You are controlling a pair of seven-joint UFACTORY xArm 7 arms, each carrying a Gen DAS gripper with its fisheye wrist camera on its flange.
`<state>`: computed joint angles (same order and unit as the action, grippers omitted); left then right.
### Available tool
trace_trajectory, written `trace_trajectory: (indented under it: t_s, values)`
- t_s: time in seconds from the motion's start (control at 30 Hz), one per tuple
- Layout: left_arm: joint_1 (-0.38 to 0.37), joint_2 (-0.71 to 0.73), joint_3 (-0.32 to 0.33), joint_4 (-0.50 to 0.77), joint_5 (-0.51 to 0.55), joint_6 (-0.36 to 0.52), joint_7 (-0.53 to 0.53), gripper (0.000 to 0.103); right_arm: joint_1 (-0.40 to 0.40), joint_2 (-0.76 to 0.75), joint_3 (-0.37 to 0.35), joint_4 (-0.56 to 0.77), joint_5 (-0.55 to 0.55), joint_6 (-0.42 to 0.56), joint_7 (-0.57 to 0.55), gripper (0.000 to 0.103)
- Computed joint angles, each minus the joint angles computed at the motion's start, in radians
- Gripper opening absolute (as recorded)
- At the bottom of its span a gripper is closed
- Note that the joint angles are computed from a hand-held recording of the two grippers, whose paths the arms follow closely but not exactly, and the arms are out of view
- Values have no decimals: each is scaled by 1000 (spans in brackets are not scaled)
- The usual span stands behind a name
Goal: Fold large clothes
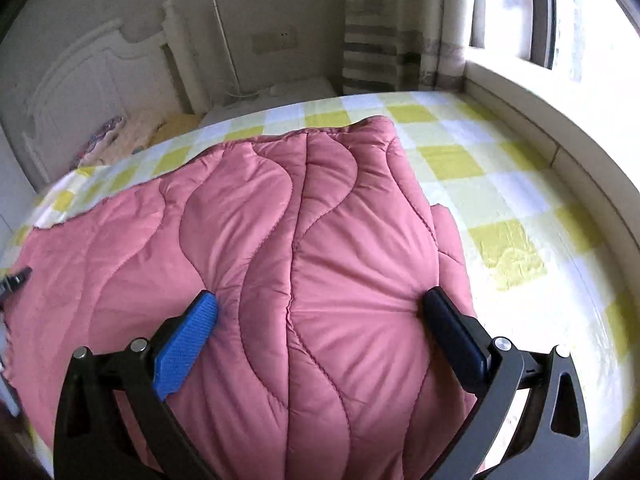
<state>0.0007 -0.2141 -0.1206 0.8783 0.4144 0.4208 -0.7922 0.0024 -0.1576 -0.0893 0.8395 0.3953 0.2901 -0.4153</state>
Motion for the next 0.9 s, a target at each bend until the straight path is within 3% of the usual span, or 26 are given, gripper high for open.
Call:
trace_trajectory:
  t_s: [0.07, 0.2, 0.27, 0.37, 0.43, 0.5, 0.6, 0.73, 0.8, 0.83, 0.9]
  values:
    - [11, 15, -22, 21, 54, 35, -35, 101, -15, 5, 22, -3, -62, -12, 49, 99]
    - [-1, 16, -13, 22, 91, 41, -64, 101, 23, -11, -24, -3, 43, 22, -19, 99]
    - [-1, -9, -5, 1, 75, 26, -72, 101, -27, -60, 19, -30, -23, 35, 70, 99]
    - [36, -93, -55, -39, 160, 30, -213, 101, 55, -171, -35, -99, 60, 7, 1, 98]
    - [32, -167, -72, -85, 167, -15, -234, 101, 82, -234, -29, -138, 43, -4, -14, 98]
    - [19, -216, -110, -103, 157, -31, -228, 101, 164, -290, -67, -167, 73, 11, -81, 98]
    - [18, -234, -189, -92, 164, -18, -230, 101, 179, -318, -1, -215, 2, -18, -79, 98]
    - [-66, -119, -243, -21, 133, 102, -156, 101, 110, -260, 129, -248, -170, -47, 45, 98]
    - [-74, -74, -260, -13, 197, 135, -203, 101, 163, -237, 81, -261, -163, -88, 34, 99]
    - [-58, -75, -275, -34, 264, 108, -263, 101, 190, -232, 51, -255, -150, -79, 22, 99]
    - [-85, -69, -241, -46, 275, 85, -272, 101, 208, -224, 29, -237, -145, -53, 11, 99]
